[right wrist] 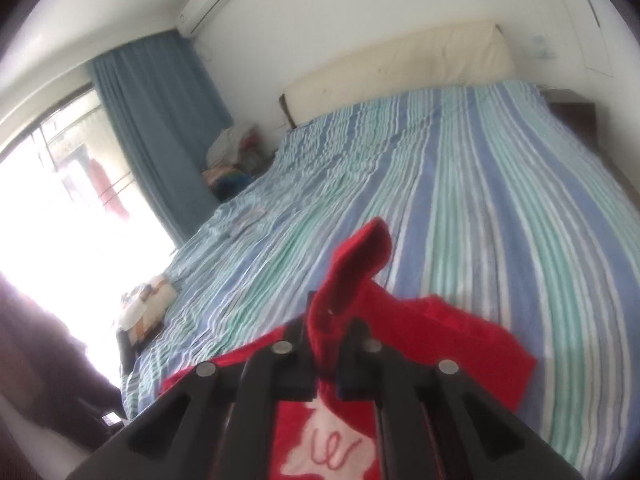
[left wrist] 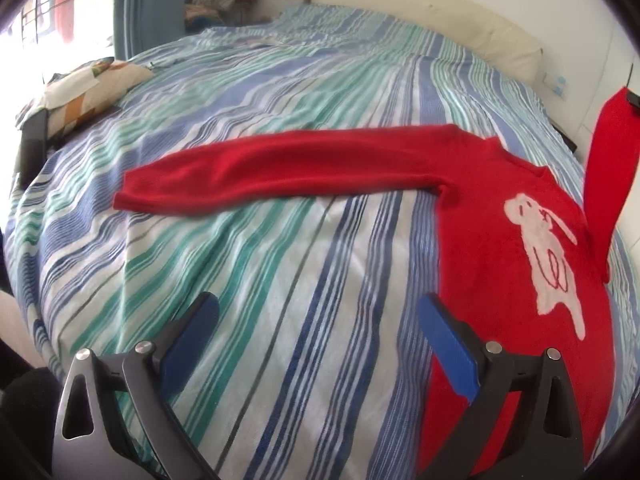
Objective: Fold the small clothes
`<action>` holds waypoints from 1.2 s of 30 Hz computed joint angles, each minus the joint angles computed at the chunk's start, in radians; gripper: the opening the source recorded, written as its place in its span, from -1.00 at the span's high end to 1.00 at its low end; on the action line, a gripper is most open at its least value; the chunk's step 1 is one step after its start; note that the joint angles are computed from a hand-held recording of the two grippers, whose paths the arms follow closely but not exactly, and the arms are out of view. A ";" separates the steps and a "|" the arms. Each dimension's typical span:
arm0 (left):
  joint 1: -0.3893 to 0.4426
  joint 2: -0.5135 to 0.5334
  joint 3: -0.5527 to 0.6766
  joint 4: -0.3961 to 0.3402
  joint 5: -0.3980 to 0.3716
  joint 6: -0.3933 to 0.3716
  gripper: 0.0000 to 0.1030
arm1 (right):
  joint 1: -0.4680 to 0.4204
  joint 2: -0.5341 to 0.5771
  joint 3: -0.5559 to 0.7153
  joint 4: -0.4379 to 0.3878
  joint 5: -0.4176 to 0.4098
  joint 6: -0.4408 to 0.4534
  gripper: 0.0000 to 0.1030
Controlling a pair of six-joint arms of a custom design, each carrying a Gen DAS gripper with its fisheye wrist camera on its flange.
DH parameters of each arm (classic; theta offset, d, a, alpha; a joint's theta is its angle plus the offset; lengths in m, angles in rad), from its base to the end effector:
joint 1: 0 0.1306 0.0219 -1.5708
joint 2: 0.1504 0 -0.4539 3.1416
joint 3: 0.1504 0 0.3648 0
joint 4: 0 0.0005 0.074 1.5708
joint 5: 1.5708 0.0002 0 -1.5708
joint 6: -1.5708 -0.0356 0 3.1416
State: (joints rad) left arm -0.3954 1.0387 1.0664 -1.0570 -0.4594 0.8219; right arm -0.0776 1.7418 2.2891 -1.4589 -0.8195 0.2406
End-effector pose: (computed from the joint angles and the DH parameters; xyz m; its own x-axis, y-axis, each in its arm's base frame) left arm 0.2568 -0.0906 0.4711 -0.6368 -0.4456 -0.6292 -0.4878 0.8649 -0.1188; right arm 0.5372 -0.0162 0.6733 -0.6717 -0.1109 -0.7325 -0.5698 0.7092 0.4151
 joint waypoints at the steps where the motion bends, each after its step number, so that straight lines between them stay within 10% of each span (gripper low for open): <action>1: 0.000 0.000 0.000 -0.002 -0.001 -0.001 -0.94 | 0.037 0.001 -0.028 -0.033 0.010 0.019 0.16; 3: 0.000 -0.003 -0.001 0.000 -0.002 -0.004 -0.94 | 0.059 -0.012 -0.098 -0.064 -0.019 0.032 -0.33; 7: 0.010 -0.004 -0.003 0.015 0.018 -0.012 -0.94 | -0.001 -0.031 -0.176 -0.062 -0.085 0.026 -0.33; 19: -0.019 0.037 0.003 -0.009 0.012 0.004 -0.94 | -0.167 0.076 -0.212 -0.111 0.306 0.121 -0.30; 21: -0.026 0.046 0.004 -0.021 0.008 0.001 -0.94 | -0.164 0.083 -0.255 -0.109 0.306 0.135 0.07; 22: -0.029 0.051 0.004 -0.029 0.005 0.001 -0.94 | -0.158 0.075 -0.287 -0.079 0.329 0.144 0.87; 25: -0.030 0.056 0.003 -0.045 0.008 0.002 -0.94 | -0.148 0.052 -0.382 0.069 0.525 0.091 0.88; 32: -0.018 0.036 0.001 -0.013 0.033 -0.001 -0.94 | -0.203 -0.033 -0.412 0.098 0.418 0.174 0.32; 36: -0.014 0.048 0.002 -0.009 0.066 -0.012 -0.94 | -0.253 -0.130 -0.474 -0.118 0.223 0.445 0.17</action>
